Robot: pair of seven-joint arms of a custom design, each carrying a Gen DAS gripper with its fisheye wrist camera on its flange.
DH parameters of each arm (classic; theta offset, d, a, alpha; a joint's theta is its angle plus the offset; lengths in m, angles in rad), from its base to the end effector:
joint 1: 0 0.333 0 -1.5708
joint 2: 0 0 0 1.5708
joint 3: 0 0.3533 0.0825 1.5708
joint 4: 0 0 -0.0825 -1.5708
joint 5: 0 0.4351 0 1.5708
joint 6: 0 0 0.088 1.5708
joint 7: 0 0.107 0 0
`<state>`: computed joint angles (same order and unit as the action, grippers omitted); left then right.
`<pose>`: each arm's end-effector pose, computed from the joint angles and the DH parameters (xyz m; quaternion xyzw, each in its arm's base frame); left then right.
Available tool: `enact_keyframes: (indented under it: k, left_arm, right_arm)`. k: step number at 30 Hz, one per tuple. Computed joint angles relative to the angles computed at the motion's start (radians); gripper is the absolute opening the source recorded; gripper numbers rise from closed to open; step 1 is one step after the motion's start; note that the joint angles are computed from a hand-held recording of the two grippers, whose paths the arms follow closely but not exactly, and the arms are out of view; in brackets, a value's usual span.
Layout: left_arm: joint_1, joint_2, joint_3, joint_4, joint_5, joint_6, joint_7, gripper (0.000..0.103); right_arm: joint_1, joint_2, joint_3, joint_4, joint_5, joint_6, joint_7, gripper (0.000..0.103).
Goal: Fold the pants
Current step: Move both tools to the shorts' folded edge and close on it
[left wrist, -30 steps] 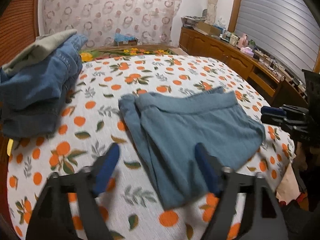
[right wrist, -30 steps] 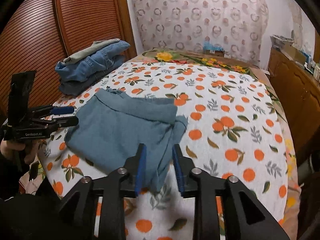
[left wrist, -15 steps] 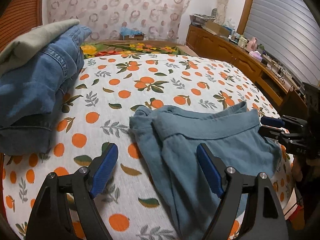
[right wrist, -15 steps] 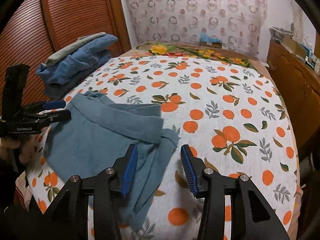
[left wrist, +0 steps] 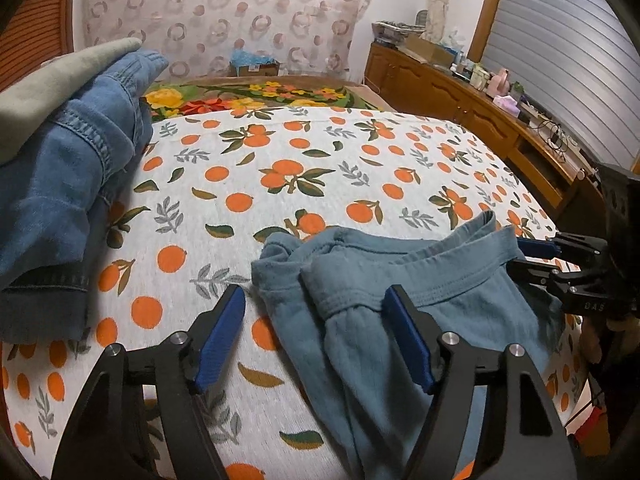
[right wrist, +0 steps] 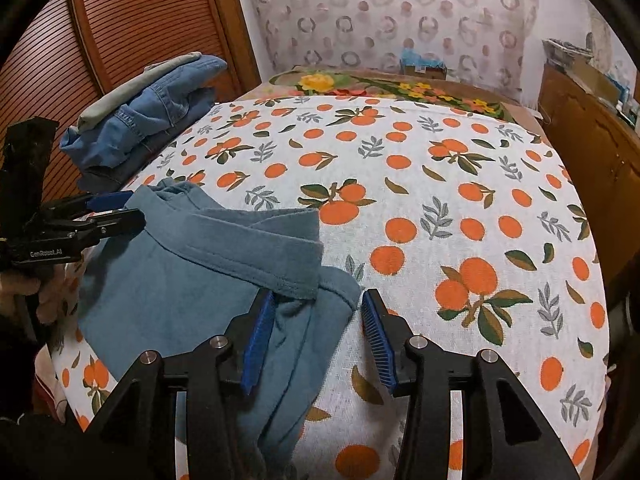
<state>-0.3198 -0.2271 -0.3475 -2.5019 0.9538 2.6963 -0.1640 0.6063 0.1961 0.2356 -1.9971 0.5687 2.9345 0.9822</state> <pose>0.3770 -0.3326 0.3959 -0.7413 0.5713 -0.2764 0.2184 0.4861 0.4800 0.4510 -0.8702 0.3062 -0.0741 0.3789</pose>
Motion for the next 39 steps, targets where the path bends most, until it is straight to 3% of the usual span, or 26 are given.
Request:
enact_keyframes:
  k: [13, 28, 36, 39]
  left_arm:
    - [0.026, 0.003, 0.001, -0.018, 0.054, 0.066, -0.069, 0.071]
    - [0.038, 0.014, 0.003, -0.015, 0.111, 0.132, -0.14, 0.05]
    - [0.036, 0.017, 0.006, -0.013, 0.095, 0.126, -0.125, 0.05]
    - [0.039, 0.019, 0.005, -0.011, 0.099, 0.127, -0.133, 0.049]
  right_arm:
    - [0.016, 0.028, -0.008, 0.037, -0.04, -0.018, 0.032, 0.047]
    - [0.025, 0.028, -0.003, 0.022, -0.061, 0.022, 0.032, 0.047]
    - [0.017, 0.027, 0.004, 0.023, -0.035, 0.019, 0.006, 0.043]
    - [0.019, 0.028, 0.004, 0.027, -0.037, 0.01, -0.003, 0.034]
